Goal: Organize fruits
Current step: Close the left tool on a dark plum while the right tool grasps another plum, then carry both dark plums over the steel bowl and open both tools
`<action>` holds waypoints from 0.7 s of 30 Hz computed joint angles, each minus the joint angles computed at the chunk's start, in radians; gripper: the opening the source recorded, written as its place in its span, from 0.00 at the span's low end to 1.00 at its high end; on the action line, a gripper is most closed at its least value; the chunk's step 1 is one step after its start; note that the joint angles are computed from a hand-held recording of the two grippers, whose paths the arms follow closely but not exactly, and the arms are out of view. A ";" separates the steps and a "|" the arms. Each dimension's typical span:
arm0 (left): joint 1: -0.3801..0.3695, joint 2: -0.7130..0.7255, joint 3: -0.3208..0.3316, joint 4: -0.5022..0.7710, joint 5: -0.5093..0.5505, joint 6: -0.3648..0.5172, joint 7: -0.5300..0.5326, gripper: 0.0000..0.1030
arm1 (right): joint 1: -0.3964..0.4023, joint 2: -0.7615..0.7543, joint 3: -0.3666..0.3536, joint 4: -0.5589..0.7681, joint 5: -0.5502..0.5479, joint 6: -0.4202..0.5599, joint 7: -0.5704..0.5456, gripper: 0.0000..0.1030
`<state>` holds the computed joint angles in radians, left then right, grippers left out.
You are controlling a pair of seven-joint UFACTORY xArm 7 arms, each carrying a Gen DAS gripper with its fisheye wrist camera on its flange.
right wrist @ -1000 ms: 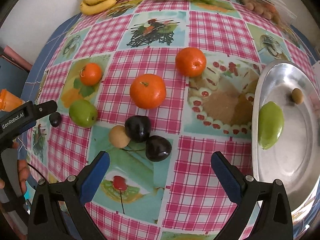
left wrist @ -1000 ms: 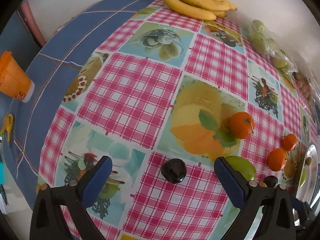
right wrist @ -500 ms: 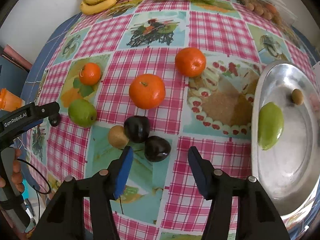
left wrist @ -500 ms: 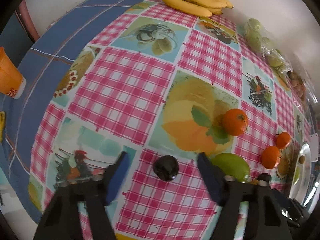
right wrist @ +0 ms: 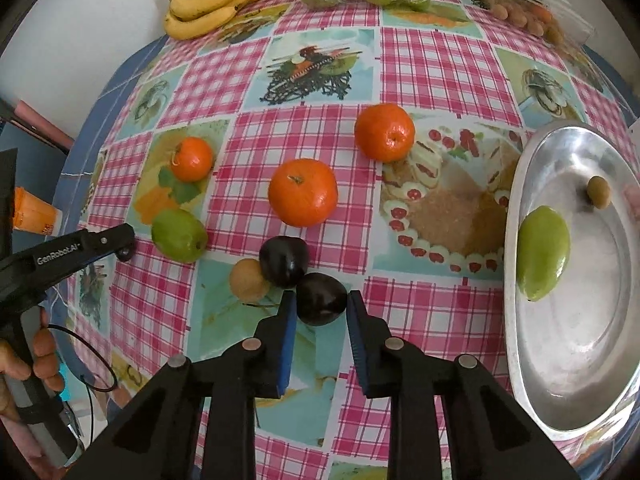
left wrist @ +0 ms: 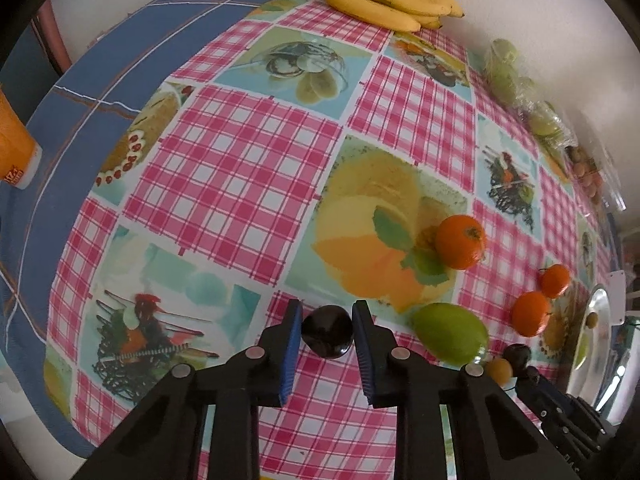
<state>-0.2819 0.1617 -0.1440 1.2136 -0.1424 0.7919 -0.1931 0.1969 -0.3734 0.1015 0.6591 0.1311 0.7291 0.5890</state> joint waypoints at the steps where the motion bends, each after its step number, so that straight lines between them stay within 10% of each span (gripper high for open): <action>1: 0.001 -0.006 0.000 -0.003 -0.001 -0.003 0.004 0.26 | 0.000 -0.013 -0.004 -0.004 0.002 0.002 -0.003 0.25; 21: -0.015 -0.061 -0.009 -0.001 -0.010 -0.067 0.007 0.26 | -0.029 -0.127 -0.007 -0.043 -0.012 0.005 0.047 0.25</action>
<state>-0.2967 0.1006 -0.1534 1.2125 -0.1527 0.7249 -0.1857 0.1683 -0.5007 0.0943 0.6165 0.1189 0.7343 0.6362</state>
